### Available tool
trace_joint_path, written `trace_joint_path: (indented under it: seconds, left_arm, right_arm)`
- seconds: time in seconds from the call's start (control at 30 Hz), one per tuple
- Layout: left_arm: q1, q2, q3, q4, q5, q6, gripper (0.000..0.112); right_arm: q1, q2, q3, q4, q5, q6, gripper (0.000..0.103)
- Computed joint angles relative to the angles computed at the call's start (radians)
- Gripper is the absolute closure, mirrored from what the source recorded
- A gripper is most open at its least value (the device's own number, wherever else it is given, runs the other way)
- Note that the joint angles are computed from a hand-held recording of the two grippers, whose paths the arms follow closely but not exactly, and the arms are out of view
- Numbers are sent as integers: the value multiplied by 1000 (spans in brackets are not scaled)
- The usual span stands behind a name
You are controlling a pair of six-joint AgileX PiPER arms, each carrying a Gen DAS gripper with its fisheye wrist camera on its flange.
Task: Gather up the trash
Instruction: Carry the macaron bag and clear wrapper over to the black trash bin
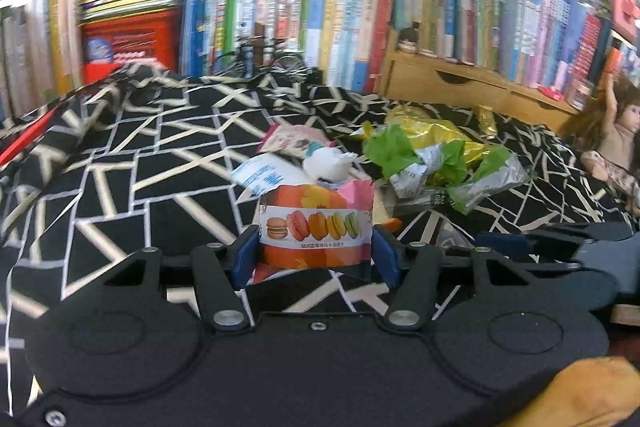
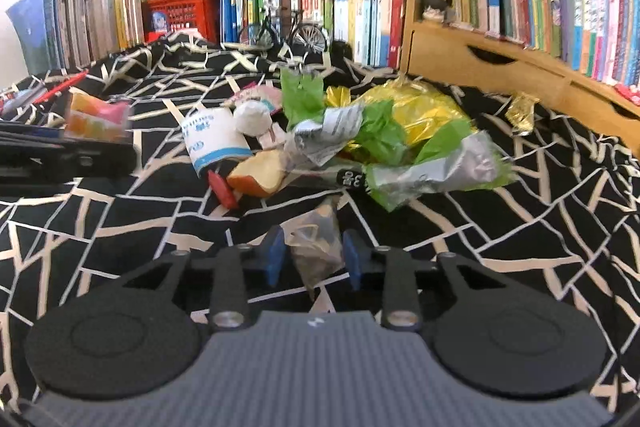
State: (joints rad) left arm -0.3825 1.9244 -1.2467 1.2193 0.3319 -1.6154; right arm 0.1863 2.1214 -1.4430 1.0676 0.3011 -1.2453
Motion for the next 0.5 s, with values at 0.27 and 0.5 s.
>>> trace_joint_path:
  seconds: [0.27,0.5]
  left_arm:
    - [-98,-94,89,32,139,-116,56]
    - [-170,-204,186,79,268,-269,56]
  right_arm:
    - [18,85,-74,2,-17,2,77]
    - [-30,-47,51,234,81,-237,79]
